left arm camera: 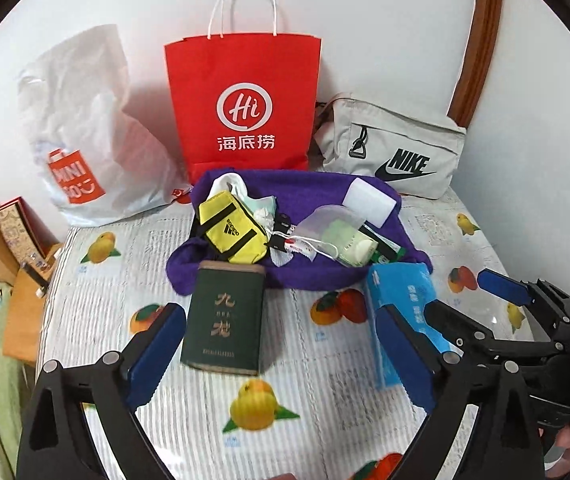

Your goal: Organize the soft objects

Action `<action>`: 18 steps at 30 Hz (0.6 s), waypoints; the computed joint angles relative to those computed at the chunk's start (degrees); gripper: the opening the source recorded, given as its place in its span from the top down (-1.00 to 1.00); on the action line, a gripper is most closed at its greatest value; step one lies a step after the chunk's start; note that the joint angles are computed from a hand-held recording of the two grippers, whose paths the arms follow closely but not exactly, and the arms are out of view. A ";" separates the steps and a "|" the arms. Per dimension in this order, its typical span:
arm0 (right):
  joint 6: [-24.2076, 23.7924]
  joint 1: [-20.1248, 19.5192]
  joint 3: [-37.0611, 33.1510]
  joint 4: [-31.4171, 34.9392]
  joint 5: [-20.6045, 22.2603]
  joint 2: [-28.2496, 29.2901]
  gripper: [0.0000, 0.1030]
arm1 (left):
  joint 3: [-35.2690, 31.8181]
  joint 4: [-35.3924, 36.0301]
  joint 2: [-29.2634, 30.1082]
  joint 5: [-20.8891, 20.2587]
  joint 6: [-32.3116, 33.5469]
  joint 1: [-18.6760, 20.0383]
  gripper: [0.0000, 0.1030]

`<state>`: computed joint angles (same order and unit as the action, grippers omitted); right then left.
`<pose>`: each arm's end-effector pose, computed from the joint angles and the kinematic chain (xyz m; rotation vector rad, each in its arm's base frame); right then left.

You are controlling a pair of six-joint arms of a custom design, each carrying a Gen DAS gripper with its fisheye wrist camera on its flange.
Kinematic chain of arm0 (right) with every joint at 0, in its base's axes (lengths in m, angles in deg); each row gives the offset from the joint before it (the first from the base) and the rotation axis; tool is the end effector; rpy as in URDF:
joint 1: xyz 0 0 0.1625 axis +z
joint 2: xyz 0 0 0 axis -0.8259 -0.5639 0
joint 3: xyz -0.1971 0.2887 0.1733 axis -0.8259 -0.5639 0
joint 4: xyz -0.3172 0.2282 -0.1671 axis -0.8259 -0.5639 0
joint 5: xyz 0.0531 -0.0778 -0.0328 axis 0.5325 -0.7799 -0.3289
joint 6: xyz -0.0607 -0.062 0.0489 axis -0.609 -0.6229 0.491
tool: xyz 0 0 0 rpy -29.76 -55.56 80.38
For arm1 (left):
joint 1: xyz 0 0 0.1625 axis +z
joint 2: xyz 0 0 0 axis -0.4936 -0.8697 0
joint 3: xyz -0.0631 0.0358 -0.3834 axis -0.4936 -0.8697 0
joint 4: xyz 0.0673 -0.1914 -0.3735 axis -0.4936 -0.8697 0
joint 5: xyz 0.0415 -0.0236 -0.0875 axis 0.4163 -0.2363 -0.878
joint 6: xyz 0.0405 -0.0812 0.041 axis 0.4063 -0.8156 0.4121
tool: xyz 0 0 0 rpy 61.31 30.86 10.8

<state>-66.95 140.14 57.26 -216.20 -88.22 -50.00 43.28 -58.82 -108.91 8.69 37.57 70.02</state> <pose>0.0292 -0.5717 0.3459 0.1418 -2.3195 0.8270 -0.4232 -0.6186 -0.0047 0.7708 2.4243 -0.5773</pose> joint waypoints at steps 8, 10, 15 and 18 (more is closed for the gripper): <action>0.88 1.70 9.33 -4.68 -1.06 -7.44 -0.78 | 11.45 -4.62 -6.82 2.31 -3.47 -3.69 -0.88; 1.90 1.80 11.39 -4.76 -0.88 -9.35 -0.78 | 14.47 -6.03 -8.61 2.81 -4.34 -4.77 -0.88; 1.87 2.56 16.77 -6.17 -1.46 -13.67 -0.78 | 21.48 -7.83 -12.83 3.69 -7.58 -7.27 -0.88; 1.64 2.79 19.42 -7.03 -1.58 -15.82 -0.78 | 24.62 -8.06 -14.52 4.09 -9.58 -8.34 -0.88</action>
<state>-65.32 142.93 76.68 -223.23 -89.80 -65.82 67.90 -66.87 -123.43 12.78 27.99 61.68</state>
